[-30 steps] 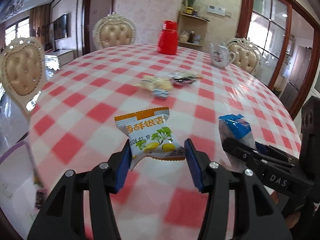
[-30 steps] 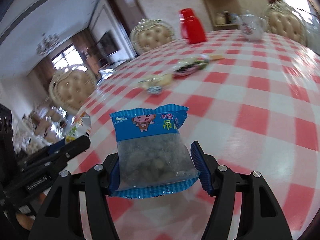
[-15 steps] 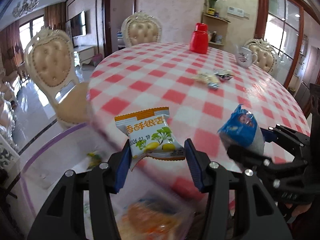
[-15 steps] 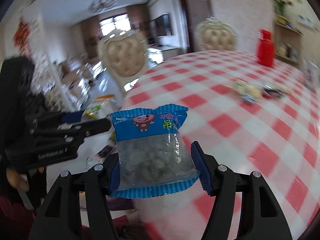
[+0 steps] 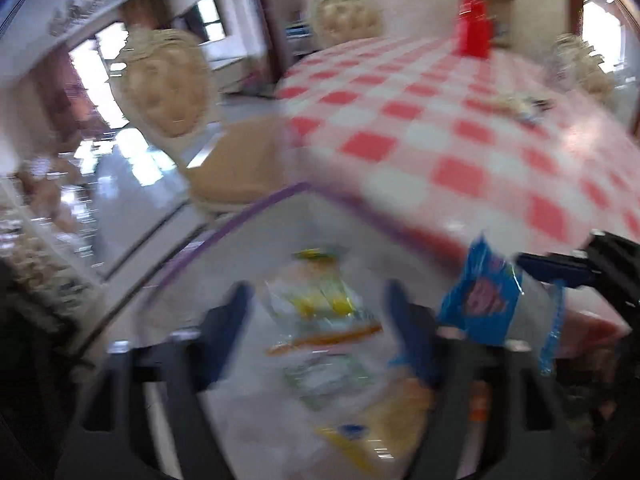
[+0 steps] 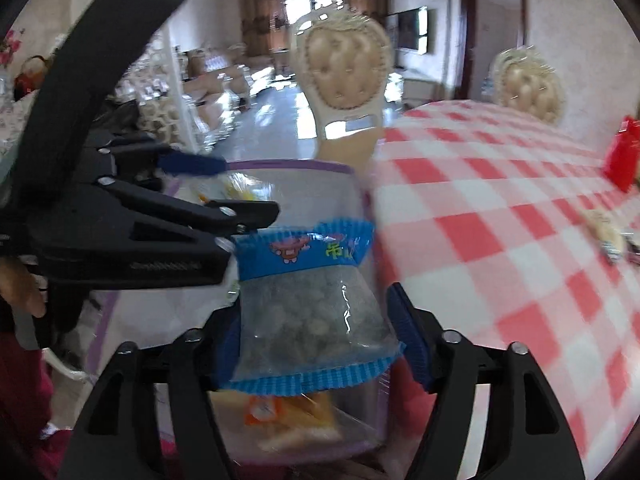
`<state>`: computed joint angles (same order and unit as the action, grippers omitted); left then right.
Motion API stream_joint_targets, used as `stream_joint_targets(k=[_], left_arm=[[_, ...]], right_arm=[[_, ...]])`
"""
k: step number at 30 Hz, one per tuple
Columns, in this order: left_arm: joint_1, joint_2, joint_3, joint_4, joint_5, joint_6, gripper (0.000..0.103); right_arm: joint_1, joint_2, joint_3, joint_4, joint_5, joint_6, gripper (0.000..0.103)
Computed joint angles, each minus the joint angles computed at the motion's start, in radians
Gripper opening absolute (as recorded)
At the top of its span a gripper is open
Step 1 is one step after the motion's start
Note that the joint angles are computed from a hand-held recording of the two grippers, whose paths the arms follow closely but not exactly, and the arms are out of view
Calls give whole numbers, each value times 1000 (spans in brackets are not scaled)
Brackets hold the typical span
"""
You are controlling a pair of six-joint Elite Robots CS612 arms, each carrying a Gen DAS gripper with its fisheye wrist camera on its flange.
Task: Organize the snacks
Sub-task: 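Carry both snacks to the clear box and open both tools to drop them, then grasp the small blue-white milk candy with the left tool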
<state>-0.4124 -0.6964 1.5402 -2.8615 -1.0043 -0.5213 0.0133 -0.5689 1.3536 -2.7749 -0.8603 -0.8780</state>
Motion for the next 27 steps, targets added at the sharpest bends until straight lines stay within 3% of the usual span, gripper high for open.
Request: stream_joint_targets(k=[3, 5, 10, 14, 17, 22, 27], left_arm=[[-1, -12, 3, 71, 97, -86, 86], [-5, -20, 7, 65, 129, -132, 89], [-26, -5, -6, -222, 58, -59, 99], [-43, 60, -143, -297, -60, 50, 101], [-45, 135, -309, -258, -174, 106, 101], [-58, 300, -642, -112, -228, 108, 101], [-49, 483, -980, 88, -325, 93, 101]], right_arm=[[-8, -2, -7, 26, 68, -6, 80], [-23, -3, 4, -64, 87, 34, 82], [-80, 33, -51, -258, 60, 250, 87], [-139, 97, -183, -295, -6, 528, 88], [-177, 141, -269, -332, -86, 701, 88], [-227, 214, -393, -351, -227, 866, 88], [-274, 288, -521, -286, -275, 983, 88]])
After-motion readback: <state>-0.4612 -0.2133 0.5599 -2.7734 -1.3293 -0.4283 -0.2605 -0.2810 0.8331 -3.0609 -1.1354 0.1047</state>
